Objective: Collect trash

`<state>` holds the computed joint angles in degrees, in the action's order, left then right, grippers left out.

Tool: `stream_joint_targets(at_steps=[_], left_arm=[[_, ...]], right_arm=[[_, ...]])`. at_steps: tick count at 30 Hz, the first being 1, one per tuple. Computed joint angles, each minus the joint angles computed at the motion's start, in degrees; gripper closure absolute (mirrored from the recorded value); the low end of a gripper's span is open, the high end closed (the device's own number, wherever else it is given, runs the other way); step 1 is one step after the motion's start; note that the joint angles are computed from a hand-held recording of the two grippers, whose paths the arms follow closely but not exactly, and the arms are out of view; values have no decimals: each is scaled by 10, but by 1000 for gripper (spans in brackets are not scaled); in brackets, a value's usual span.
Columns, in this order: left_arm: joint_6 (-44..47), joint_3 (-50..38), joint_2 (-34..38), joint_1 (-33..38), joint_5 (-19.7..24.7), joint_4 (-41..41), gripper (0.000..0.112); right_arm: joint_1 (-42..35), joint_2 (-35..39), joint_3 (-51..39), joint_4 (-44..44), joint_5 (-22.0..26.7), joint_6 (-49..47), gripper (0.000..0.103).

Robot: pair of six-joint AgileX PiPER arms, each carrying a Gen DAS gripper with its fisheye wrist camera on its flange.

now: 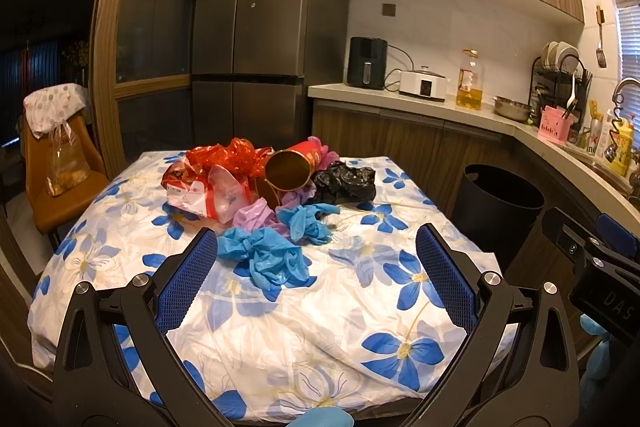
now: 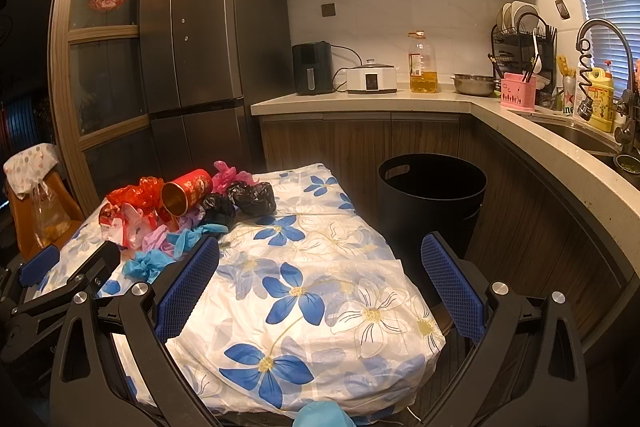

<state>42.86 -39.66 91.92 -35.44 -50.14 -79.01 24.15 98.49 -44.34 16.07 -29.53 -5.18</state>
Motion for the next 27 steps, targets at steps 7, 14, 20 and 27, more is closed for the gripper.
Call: stream_joint_targets(at_steps=[7, 14, 20, 27], left_arm=[[0, 0, -2, 0, 0, -1, 15], [-3, 2, -2, 0, 0, 1, 15], [-4, 2, -2, 0, -1, 3, 15], [-5, 3, -3, 0, -1, 2, 15]], right_arm=[[1, 1, 0, 2, -2, -1, 5], [1, 0, 0, 3, 0, -2, 5], [0, 0, 1, 3, -1, -1, 5], [0, -1, 1, 2, -1, -1, 5]])
